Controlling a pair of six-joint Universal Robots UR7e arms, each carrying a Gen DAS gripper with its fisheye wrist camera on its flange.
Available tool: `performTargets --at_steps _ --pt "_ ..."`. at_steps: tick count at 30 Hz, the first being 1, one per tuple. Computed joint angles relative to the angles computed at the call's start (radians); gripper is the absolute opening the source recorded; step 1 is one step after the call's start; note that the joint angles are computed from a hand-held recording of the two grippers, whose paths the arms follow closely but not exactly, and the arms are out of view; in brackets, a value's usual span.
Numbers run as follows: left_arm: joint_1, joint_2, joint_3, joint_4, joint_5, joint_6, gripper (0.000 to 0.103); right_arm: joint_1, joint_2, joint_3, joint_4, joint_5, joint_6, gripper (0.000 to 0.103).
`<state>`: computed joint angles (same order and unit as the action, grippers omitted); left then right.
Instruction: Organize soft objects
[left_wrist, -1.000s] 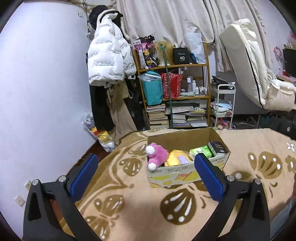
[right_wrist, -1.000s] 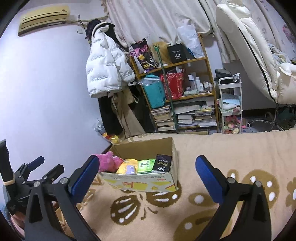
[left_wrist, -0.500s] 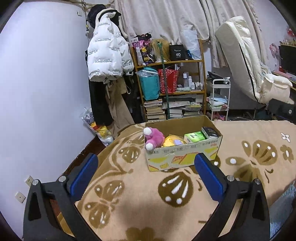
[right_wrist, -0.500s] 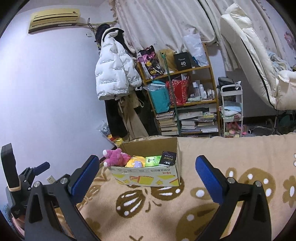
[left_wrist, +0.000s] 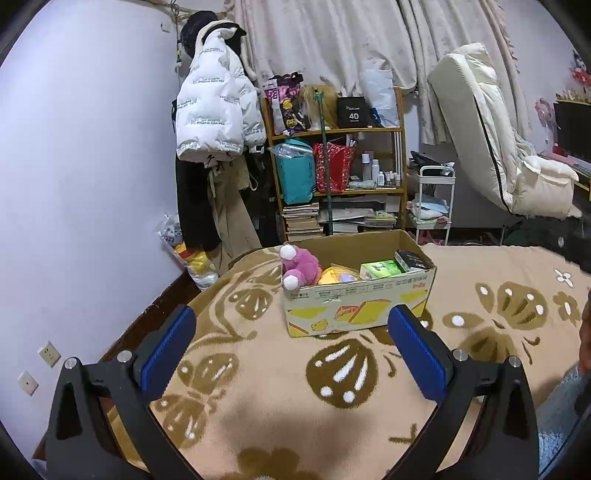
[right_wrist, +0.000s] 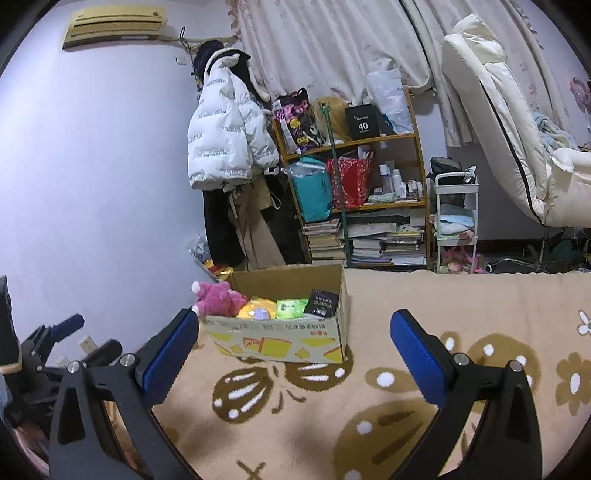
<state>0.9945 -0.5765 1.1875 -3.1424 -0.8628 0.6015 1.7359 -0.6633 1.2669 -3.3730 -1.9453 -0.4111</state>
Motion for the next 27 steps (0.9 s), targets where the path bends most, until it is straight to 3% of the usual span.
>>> performTargets --at_steps 7,27 --pt "0.023 0.026 -0.051 0.081 0.013 -0.069 0.103 0.003 0.042 -0.043 0.003 -0.081 -0.06 0.103" --pt "0.029 0.044 -0.061 0.08 0.026 -0.04 0.103 0.004 0.071 -0.075 0.005 -0.085 -0.084 0.103"
